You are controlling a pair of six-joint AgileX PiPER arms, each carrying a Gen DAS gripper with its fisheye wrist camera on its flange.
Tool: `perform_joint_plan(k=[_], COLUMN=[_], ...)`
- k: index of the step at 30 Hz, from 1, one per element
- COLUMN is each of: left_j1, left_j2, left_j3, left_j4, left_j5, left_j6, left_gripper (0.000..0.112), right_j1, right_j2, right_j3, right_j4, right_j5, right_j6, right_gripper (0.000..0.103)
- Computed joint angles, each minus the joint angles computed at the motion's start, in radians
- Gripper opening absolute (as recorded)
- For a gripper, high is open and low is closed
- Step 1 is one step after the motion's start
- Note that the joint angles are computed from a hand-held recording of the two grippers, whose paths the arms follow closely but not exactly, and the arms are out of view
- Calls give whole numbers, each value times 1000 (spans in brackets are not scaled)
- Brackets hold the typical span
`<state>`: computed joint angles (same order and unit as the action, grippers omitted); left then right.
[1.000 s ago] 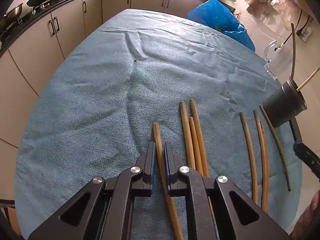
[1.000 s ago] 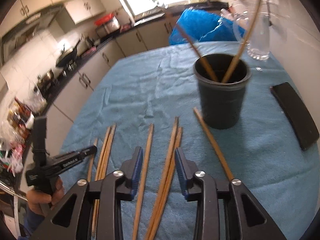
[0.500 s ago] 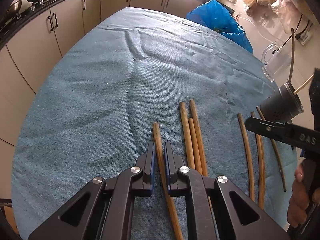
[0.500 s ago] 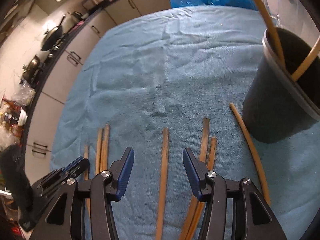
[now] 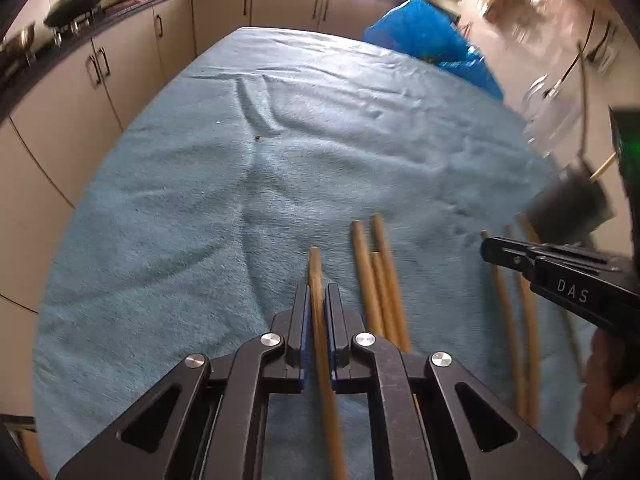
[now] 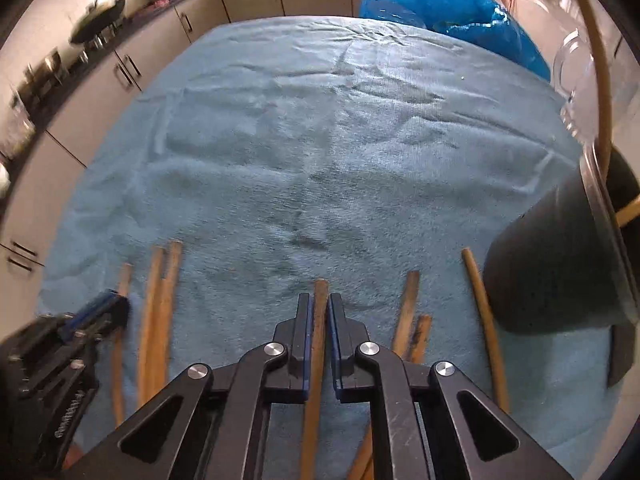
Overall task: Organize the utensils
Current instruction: 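Grasp a chopstick with the left gripper while the right gripper grasps another, then lift both chopsticks over the black cup and open both grippers to drop them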
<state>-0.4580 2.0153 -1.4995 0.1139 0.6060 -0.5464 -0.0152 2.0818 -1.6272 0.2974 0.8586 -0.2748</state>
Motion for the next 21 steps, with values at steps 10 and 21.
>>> perform_joint_plan(k=[10, 21], left_j1=[-20, -90], left_j2=[-290, -413], left_j3=[178, 229], left_j4=[182, 412], left_j5=[-125, -118], left_j6=[-203, -415], left_gripper=[6, 6], right_j1=[-138, -222], right_j2=[-444, -707], right_j3=[446, 695], right_j4=[568, 977], right_j5=[-212, -238], right_j6=[-563, -960], right_gripper=[8, 8])
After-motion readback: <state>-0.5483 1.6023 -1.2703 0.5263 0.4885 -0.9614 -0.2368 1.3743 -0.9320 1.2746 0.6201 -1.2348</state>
